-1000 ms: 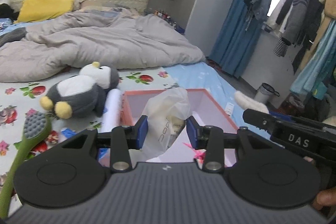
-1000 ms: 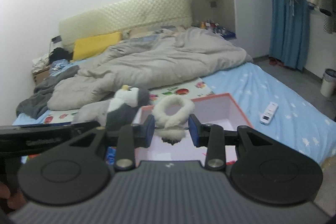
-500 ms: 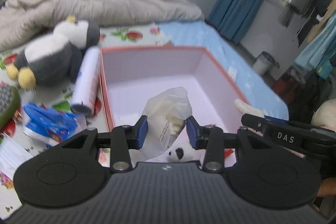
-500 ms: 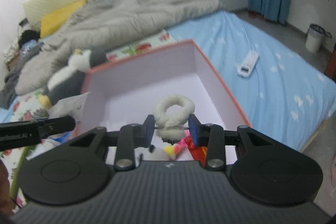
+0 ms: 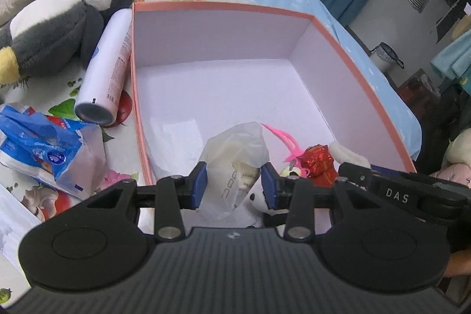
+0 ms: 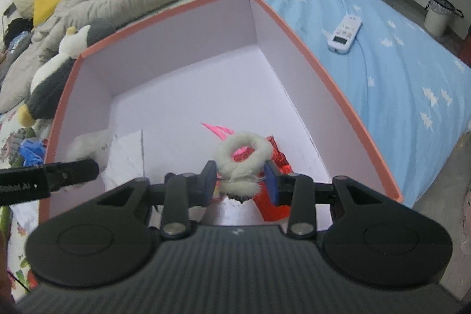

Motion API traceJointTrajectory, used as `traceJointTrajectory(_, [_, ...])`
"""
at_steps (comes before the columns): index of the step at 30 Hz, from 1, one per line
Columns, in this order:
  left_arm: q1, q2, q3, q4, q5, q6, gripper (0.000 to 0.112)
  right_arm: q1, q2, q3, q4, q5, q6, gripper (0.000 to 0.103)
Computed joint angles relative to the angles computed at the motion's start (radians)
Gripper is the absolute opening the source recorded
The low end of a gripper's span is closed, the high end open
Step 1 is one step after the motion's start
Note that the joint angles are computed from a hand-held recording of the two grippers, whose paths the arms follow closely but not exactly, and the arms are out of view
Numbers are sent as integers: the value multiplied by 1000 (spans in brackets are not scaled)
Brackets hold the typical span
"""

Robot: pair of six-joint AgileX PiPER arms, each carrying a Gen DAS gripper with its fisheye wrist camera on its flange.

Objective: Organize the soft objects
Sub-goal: 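Open both tools to drop the bag and scrunchie into the shoebox, then withdraw both tools from the shoebox back over the bed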

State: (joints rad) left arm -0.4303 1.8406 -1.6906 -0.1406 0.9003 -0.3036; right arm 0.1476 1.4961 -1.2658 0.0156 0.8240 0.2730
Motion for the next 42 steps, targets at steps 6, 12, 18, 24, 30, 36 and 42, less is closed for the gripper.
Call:
traceJointTrajectory(6, [-21,-2,5,34,-7,-28,51,-9,-3,10,-13,-8,5,39])
traceJointTrajectory(12, [-54,-26,1,85,8,-53,60,-25,-15,10,-23,4,16,45])
traceJointTrajectory(18, [-69,-92,12,126,8,-88,60,-19,-70,2,-31,13,27,45])
traceJointTrajectory(24, [-100,-194,34,203,26,-147,60,21,-142,-29,-60,39,59,45])
traceJointTrajectory(30, [-124,-325,75,281,52,-190,60,87,-219,-61,-104,72,113,45])
traceJointTrajectory(36, [-146,-474,135,343,78,-235,60,210,-281,-93,-206,109,216,45])
traceJointTrajectory(42, [-188,-626,196,424,130,-301,61,371,-337,-112,-333,155,359,45])
